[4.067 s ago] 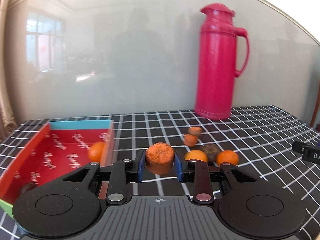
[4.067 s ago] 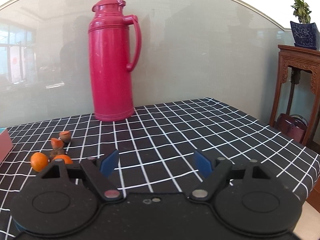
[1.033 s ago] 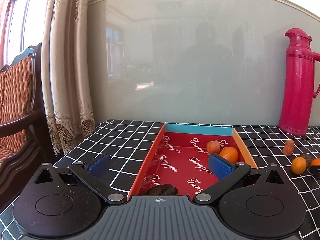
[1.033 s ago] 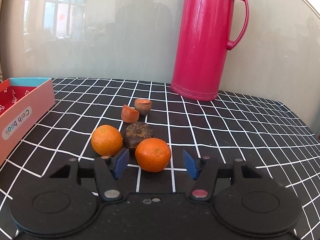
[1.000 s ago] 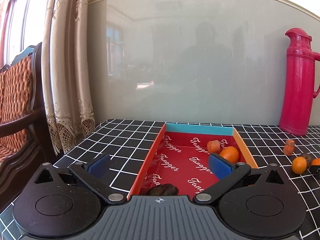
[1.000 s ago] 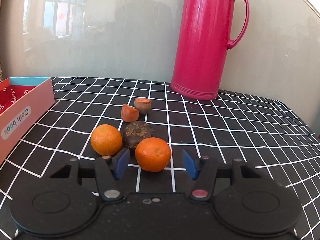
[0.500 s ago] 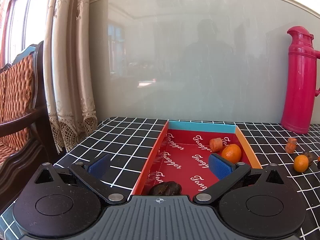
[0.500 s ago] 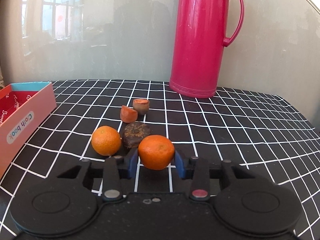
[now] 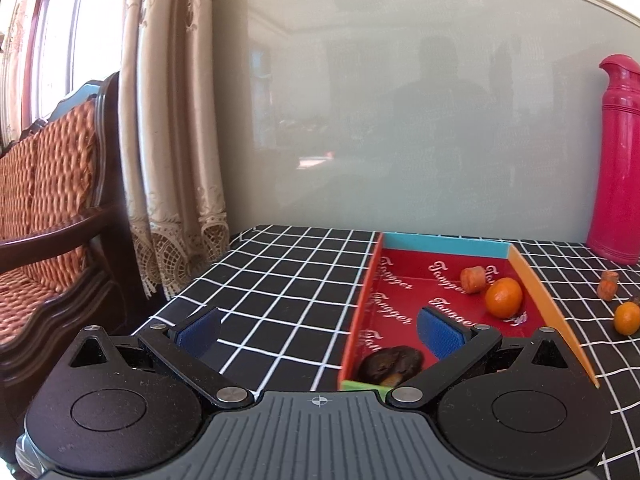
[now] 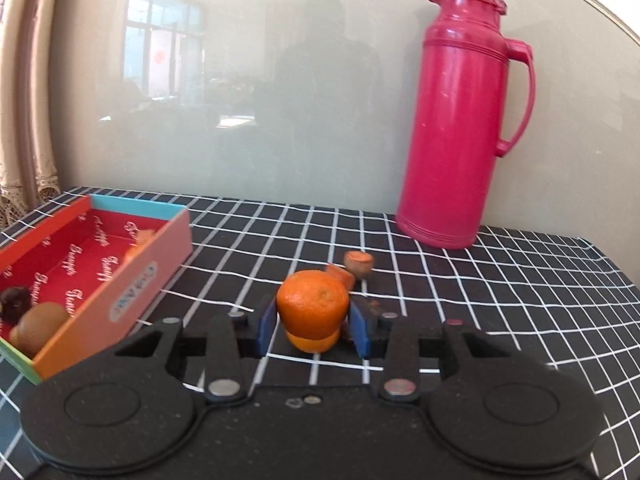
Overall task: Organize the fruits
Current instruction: 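Carry the mandarin with the right gripper into the red box and release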
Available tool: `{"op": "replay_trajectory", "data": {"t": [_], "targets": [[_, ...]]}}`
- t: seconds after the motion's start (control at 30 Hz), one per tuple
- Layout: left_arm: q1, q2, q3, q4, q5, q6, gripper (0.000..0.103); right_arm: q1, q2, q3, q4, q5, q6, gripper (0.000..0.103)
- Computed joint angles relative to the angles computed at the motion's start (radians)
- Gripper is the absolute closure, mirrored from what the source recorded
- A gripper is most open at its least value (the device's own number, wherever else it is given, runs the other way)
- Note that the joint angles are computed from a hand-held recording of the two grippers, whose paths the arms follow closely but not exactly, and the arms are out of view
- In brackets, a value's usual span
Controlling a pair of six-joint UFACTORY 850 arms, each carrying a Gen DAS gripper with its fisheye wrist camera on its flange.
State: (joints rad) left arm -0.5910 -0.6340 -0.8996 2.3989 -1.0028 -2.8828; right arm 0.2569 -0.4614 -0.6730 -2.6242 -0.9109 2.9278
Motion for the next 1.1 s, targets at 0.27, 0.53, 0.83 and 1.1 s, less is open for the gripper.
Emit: {"op": "replay_trajectory", "data": {"t": [0.27,0.53,0.83,1.1], "targets": [[0.038,0.03,0.056,-0.007,-0.015,-0.01,0.0,0.07,-0.015,-0.041,-0.021,0.0,0.004,0.065],[0.095,0.044,0.093,-0.012,-0.015,-0.047,0.0,0.123,-0.051,-0.091,-0.082,-0.006,0.039,0.065],[0.135,0.046,0.108,0.006,-0.001,-0.075,0.0,0.165,-0.103,-0.158,-0.097,0.037,0.037,0.065],[0.152,0.053,0.12,0.011,0.007,-0.08,0.0,0.181,-0.124,-0.185,-0.093,0.054,0.034,0.065]]}}
